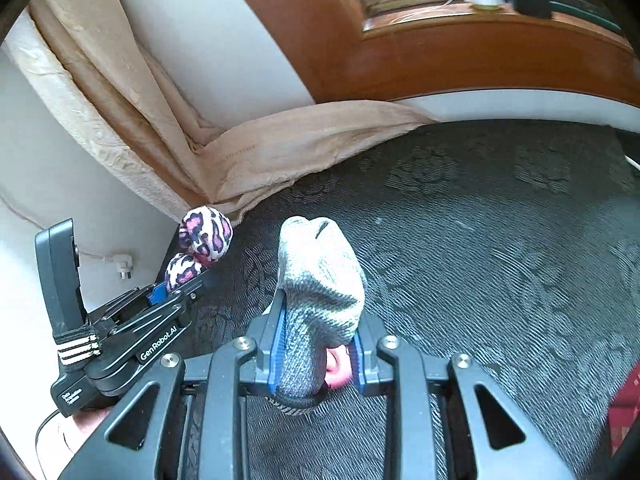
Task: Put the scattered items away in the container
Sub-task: 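Grasp the leopard-print plush with the left tool while the right tool grasps the grey sock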
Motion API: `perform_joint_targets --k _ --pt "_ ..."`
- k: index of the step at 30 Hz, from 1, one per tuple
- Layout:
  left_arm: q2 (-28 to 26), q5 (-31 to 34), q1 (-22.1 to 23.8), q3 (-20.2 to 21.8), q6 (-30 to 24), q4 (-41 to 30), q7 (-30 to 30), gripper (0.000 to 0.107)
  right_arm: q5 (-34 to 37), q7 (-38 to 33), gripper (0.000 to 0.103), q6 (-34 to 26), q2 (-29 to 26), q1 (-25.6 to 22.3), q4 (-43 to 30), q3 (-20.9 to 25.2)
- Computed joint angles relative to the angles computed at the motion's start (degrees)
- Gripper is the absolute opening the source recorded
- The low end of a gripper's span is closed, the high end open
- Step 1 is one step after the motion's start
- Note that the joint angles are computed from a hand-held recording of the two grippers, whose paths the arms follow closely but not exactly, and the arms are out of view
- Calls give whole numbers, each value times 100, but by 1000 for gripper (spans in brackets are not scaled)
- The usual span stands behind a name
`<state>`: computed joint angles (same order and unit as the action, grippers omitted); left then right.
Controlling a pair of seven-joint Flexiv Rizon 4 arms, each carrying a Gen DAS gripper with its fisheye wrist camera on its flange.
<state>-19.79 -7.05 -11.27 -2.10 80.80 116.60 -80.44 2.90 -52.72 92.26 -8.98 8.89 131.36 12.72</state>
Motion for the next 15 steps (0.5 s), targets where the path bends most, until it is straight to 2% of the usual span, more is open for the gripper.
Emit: perform_joint_targets --k 7,15 --pt "372 475 -540 163 -221 97 -571 28 284 -36 29 39 766 -14 717 3" --pt "706 1259 -1056 127 -515 107 -1536 28 564 -155 29 -139 1794 234 1521 -347"
